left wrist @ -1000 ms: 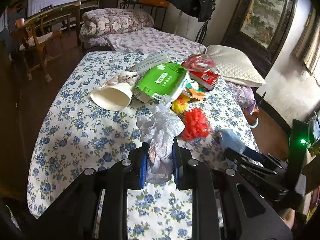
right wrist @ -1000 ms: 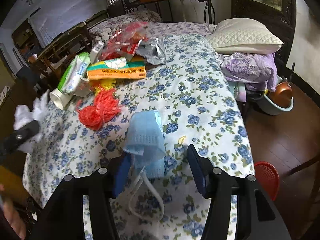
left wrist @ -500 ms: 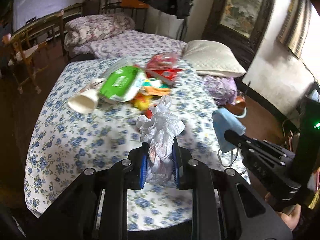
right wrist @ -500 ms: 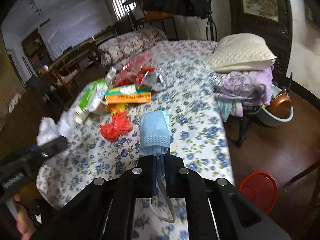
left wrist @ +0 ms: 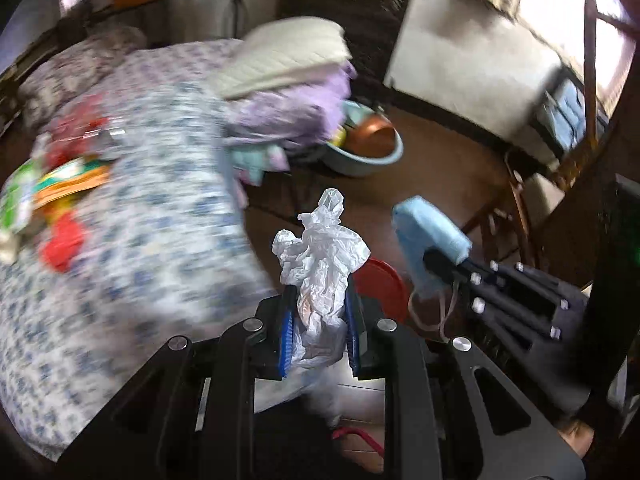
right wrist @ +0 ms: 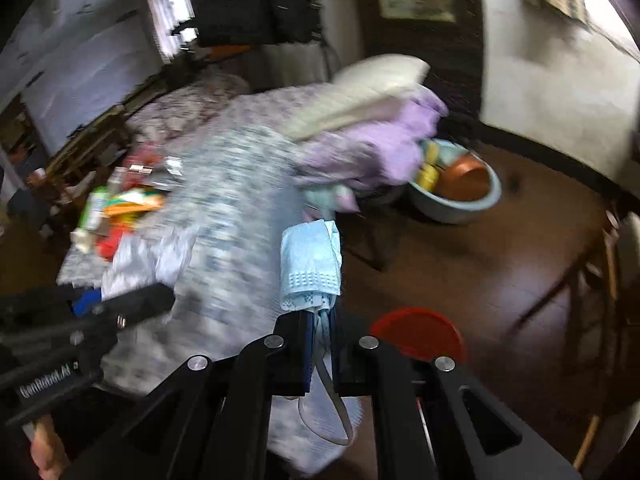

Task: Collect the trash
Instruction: 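Carry mask and bag to the red wastebasket and open both tools over it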

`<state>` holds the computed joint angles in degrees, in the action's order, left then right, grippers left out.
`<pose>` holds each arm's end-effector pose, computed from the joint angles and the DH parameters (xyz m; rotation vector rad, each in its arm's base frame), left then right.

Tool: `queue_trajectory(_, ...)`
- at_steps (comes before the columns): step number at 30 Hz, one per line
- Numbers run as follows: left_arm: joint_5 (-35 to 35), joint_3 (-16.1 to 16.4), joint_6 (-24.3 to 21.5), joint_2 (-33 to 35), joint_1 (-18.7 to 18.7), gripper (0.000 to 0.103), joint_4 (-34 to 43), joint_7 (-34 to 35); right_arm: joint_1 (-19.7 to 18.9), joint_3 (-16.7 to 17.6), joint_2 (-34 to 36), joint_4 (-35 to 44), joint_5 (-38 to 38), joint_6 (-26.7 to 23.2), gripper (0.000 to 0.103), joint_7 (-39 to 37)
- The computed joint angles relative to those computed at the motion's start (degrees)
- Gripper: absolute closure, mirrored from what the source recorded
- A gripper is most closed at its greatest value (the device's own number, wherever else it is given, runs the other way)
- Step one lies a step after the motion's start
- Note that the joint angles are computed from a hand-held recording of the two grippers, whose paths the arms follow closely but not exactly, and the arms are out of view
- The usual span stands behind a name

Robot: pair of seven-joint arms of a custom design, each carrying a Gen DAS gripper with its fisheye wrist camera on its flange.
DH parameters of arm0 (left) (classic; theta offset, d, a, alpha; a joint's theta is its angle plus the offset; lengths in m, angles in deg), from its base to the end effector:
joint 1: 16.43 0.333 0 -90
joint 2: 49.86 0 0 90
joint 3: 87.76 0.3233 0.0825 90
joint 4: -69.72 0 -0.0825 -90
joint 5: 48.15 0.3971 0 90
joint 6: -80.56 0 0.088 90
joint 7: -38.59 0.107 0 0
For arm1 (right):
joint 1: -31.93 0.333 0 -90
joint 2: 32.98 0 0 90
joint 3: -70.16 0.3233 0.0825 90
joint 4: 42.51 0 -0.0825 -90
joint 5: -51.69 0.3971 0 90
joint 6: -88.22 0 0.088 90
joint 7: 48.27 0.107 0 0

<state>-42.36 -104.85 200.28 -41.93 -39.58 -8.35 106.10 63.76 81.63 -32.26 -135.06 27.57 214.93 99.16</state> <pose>0.5082 -0.4009 0.7153 -1.6579 2.2908 -0.8204 0.4613 0.4148 0.6772 -1.6787 1.8467 -0.4463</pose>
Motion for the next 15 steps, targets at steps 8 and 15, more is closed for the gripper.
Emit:
queue_trajectory(8,2.95,0.17,-8.46,20.13,-7.24,0.081,19.18,-2.37,-4.88,-1.19,-5.24,-15.79,8.62,7.70,0.095,2.79)
queue_trajectory(15,1.01,1.83,-16.49,34.04,-10.34,0.080,34.04,-0.78,-6.72,-2.14,-1.33,-20.57,14.87,11.83,0.095,2.12)
